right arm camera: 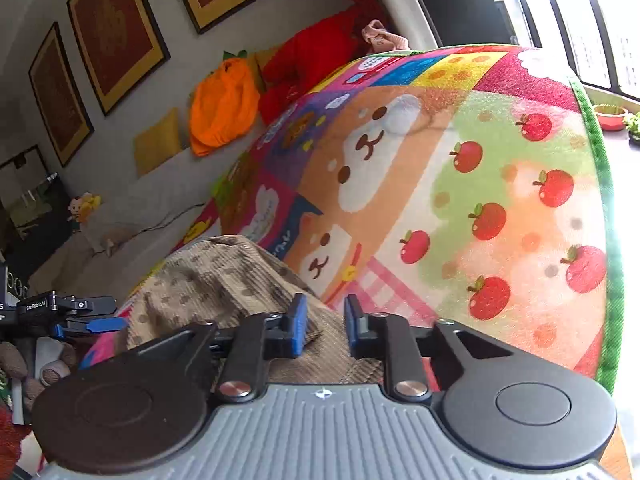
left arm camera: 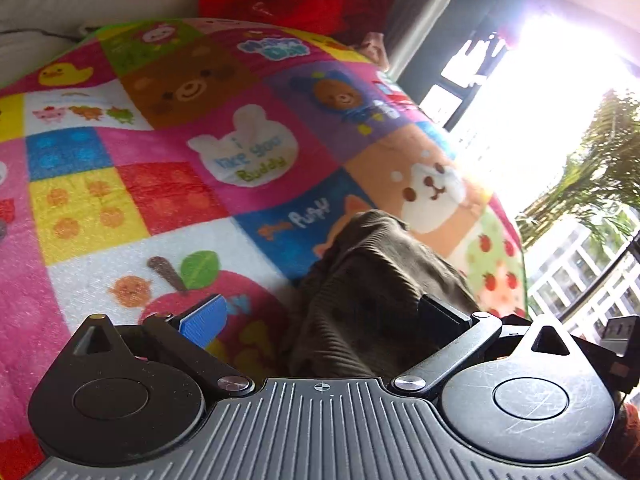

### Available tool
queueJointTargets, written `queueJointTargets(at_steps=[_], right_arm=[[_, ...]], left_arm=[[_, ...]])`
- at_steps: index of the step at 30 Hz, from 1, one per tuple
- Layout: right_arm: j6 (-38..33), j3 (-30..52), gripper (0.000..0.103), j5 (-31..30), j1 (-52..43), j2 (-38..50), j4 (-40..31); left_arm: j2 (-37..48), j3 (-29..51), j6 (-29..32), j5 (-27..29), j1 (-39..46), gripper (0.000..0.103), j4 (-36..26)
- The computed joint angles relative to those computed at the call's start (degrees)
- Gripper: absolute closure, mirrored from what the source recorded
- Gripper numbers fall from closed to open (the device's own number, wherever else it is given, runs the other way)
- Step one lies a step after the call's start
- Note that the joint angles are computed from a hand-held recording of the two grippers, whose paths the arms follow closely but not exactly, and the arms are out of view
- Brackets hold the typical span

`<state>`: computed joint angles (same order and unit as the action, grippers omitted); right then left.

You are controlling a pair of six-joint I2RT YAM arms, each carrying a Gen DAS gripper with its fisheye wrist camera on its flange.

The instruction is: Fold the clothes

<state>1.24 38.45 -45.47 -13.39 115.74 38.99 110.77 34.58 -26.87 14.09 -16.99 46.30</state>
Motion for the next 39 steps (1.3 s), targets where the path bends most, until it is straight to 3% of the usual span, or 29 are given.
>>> queueJointTargets(at_steps=[1,3,4,6,8,9,11,13,17,21,24,26,27,28,30,33,35,37,39], right_arm=[[0.5,-0.34,0.054,-2.1,-0.23,-0.5,-0.85],[2.98,-0.11,0.054,-5.32,0.54,1.09,-0.78],[4.5,0.24,0.053,-5.54,1.55,2.4,0.02],[7.17,0.91,0.054,-3.61,4.3,4.81,2.62],[8.65,0.81,0.079,-0.49,6.65,5.34,6.36],[9.43,0.38,0.09,0.14,6.92,4.62,8.59],[10.81,-0.28,0.098,1.47,7.45,3.28,12.8],[10.96,-0.12,0.098,3.13,7.05,0.74,14.16],[8.03,4.14,0.098,5.69,6.2,-0.12,7.94],[1.56,8.08,0.098,9.51,7.68,5.57,-1.67],[0.51,7.85,0.098,9.79,6.94,8.22,-1.7],[-0.89,7.17,0.095,7.96,5.53,6.42,-2.33],[-1.59,6.88,0.087,7.04,4.81,5.53,-2.71],[-2.53,6.61,0.068,6.64,4.54,4.51,-2.94],[-4.67,6.15,0.04,6.39,4.47,2.35,-3.27],[-6.58,6.09,0.036,5.57,4.61,-0.03,-3.88],[-4.97,6.24,0.03,3.83,5.72,0.79,-2.76],[-5.01,5.83,0.015,3.43,7.58,2.29,-0.6],[-6.33,6.39,0.004,5.23,10.2,4.82,0.32]], left_arm=[[-0.02,0.1,1.02,-0.28,-1.14,0.001,-0.14],[0.58,1.4,3.16,-1.72,-3.41,0.016,-1.78],[1.22,2.6,4.05,-2.71,-4.36,0.035,-3.18],[2.41,4.72,4.11,-5.21,-5.36,0.04,-5.48],[3.41,6.22,3.17,-6.53,-5.28,0.056,-6.83],[3.32,6.27,2.71,-6.68,-5.01,0.059,-6.67],[2.06,5.03,2.23,-6.21,-4.07,0.077,-4.66],[1.2,4.96,2.99,-7.08,-3.74,0.082,-4.48],[3.31,7.99,6.09,-11.84,-4.26,0.082,-8.55],[8.04,11.99,8.3,-20.03,-5.06,0.085,-14.69],[6.33,9.27,5.09,-16.57,-2.27,0.081,-13.83],[2.18,5.36,3.47,-13.85,-0.81,0.064,-10.91],[-0.34,3.55,2.85,-13.11,-0.47,0.059,-9.64],[-2.89,1.84,2.2,-12.38,-0.13,0.052,-8.5],[-6.83,0.29,1.26,-10.97,-0.87,0.05,-6.6],[-9.65,0.07,-0.2,-6.56,-2.8,0.04,-3.08],[-7.6,1.32,-1.94,-1.66,-4.27,0.026,-0.19],[-2.47,4.33,-4.08,3.05,-5.67,0.022,1.57],[4.09,9.32,-5.18,3.4,-7.07,0.022,-1.65]])
